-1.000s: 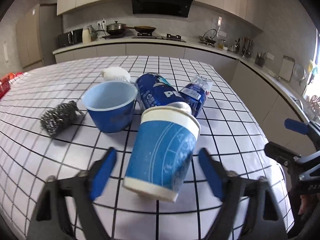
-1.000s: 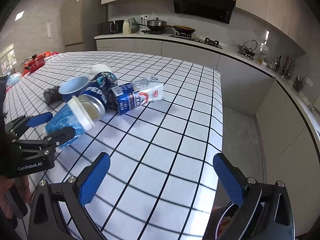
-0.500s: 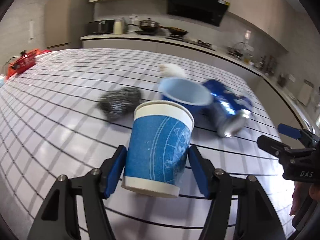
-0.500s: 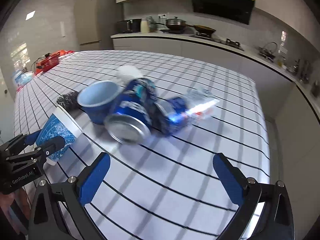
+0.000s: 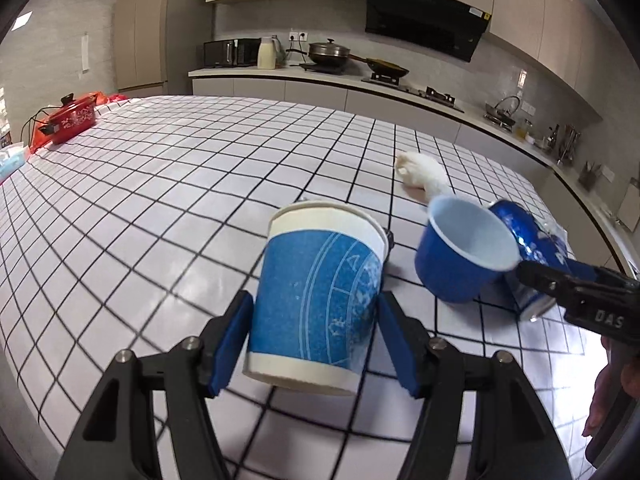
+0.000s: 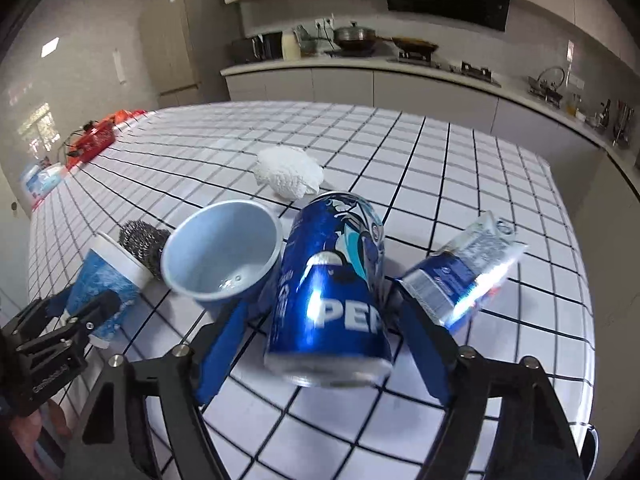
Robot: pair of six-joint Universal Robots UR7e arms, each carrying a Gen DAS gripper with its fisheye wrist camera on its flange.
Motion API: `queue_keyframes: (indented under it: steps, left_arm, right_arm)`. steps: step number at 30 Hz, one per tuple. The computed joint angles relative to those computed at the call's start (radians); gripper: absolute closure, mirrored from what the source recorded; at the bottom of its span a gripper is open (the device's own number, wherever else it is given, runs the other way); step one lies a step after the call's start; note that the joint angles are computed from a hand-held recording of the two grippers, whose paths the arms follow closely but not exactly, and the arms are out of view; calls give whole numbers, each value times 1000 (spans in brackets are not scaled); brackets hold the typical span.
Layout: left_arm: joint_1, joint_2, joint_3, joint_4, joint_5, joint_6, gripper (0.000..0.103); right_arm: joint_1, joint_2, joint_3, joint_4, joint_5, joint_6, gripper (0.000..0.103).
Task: Collect trash
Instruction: 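Grasp the Pepsi can with the right tool while the left tool grasps the blue paper cup, then carry the Pepsi can and blue paper cup with both tools over the bucket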
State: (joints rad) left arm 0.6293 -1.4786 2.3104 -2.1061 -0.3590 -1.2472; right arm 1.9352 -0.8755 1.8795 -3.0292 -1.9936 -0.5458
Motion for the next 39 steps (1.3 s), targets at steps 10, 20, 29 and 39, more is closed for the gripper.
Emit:
queue_keyframes:
  steps: [10, 20, 29, 39]
  left_arm:
    - [27, 7, 8, -161, -8, 159, 39]
    - [-51, -59, 39, 9, -17, -23, 41]
    - [-112, -38, 27, 93, -19, -125, 42]
    - [-176, 35, -6, 128, -42, -180, 42]
  right_arm:
    - [5, 79, -84, 53, -62, 17, 41]
    - [0, -8, 19, 13, -7, -5, 41]
    - [-14, -114, 106, 3, 33, -14, 41]
    - [-43, -252, 189, 10, 63, -45, 41]
